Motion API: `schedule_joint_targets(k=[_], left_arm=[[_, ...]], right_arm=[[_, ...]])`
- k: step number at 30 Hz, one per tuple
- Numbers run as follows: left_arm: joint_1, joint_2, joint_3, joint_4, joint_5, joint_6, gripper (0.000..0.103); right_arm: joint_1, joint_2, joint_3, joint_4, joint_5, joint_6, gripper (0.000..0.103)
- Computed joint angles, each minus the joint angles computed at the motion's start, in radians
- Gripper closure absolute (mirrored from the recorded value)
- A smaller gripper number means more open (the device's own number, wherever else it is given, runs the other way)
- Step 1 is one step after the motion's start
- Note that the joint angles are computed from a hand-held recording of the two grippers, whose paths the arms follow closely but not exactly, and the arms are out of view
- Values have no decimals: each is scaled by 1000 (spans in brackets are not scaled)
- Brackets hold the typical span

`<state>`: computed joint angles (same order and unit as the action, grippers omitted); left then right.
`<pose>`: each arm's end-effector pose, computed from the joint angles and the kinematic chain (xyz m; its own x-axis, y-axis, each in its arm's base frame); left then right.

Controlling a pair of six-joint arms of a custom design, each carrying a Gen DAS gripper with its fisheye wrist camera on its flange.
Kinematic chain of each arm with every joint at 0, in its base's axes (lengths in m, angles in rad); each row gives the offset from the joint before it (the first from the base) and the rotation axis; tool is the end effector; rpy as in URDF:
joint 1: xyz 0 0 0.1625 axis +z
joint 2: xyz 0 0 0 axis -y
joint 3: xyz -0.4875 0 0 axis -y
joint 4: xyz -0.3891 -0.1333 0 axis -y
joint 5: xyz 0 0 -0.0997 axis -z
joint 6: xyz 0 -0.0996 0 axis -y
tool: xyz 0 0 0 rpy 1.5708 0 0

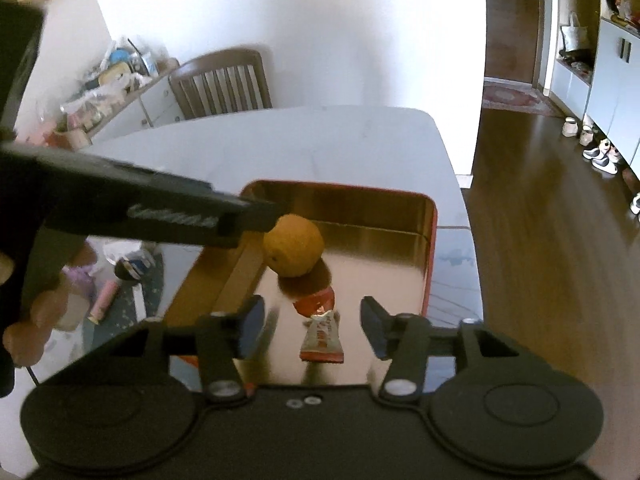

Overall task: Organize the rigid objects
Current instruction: 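Withdraw both grippers from the tin back over the table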

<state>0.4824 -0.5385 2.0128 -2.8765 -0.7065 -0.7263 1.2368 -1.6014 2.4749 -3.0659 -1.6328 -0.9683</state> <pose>-0.3844 -0.4373 -0.0552 -0.7206 0.1705 -0.6721 0.5280 0.7632 -0.3725 -0.0025 -0.3949 0.3287 -0.7472 -0.4281 0.5083 -0.6161 0.7329 -0.2885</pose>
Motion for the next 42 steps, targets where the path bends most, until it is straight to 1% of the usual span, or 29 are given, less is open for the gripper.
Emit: schedule_joint_targets(k=[4,6,9,11,16,18,19,21,26,29,31,35,42], left_arm=[[-36,-27,35,15,28,-48,39],[-53,-46,57,23,35,-76,37],[-81,-75,99,35,58,-131,32],[-94,-93,124,37,66,-162,32],[-126,-152,197,40,79,-224,31],[-140,-175,228,37,86,-246,24],[-149,-188,244,43,93,-262,23],[-162,-215,273,55,108,-292,22],[-190,-281,354,59,114,-336,20],[-204,-322,402,64,115,-353,20],[-215,-351,441,71,119,-375,20],[-235,-414,498,129,126,-432,20],[-259,-529,604,217,127,-509,20]], right_arm=[[-19,-34,9,20,42,-7,40],[-17,-40,13,19,52,-6,39],[-14,-57,24,20,64,2,30],[-14,-67,30,21,75,9,26],[0,-93,54,16,92,25,17],[10,-100,64,11,93,32,11],[15,-103,71,5,97,34,9],[28,-109,82,-4,103,39,7],[63,-109,117,-42,109,76,1],[90,-100,142,-71,103,100,0],[115,-81,159,-104,86,115,0],[165,-37,190,-168,58,155,0],[268,91,245,-334,-28,229,0]])
